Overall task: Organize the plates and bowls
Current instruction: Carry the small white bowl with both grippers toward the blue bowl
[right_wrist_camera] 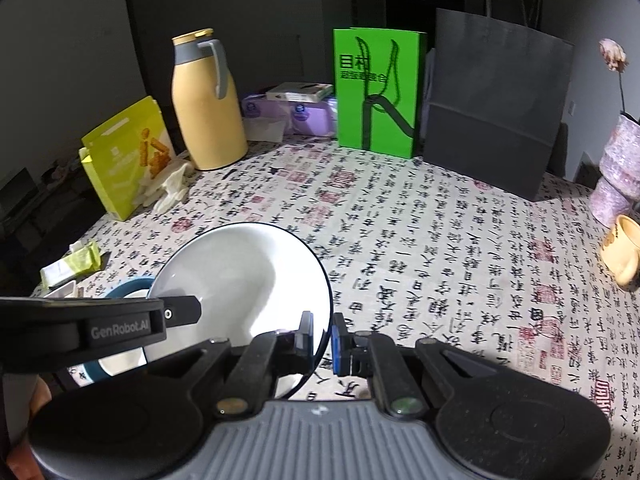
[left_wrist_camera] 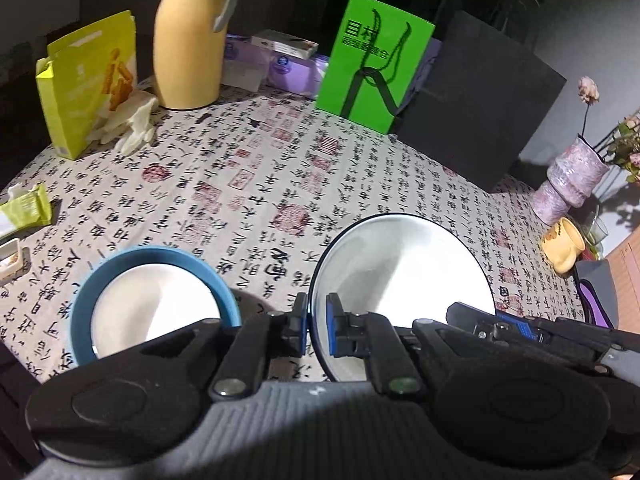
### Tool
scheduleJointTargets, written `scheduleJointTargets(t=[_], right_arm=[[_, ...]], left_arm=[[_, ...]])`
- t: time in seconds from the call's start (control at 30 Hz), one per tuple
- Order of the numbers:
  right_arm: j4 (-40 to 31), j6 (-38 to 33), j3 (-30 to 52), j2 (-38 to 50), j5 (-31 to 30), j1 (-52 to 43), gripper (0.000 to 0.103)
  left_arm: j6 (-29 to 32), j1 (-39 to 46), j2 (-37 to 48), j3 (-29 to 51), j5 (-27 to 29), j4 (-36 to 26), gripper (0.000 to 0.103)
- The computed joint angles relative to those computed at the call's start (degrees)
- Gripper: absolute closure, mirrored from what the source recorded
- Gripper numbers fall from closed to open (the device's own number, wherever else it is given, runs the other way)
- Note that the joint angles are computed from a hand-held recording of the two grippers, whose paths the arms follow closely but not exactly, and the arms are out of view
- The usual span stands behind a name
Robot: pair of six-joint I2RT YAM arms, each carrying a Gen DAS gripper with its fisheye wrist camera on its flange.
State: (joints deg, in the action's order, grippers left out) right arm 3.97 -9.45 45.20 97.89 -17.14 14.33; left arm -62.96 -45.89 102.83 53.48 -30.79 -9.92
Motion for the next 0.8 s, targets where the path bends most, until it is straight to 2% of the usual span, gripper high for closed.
scheduleJointTargets(t=[0.8], right_arm=[[2.06,4.59,-2.04,-2.59,4.11,10.89,0.095]], left_arm=[[-2.39,1.95,-13.20,-15.14,-1.88,2.43,0.094]])
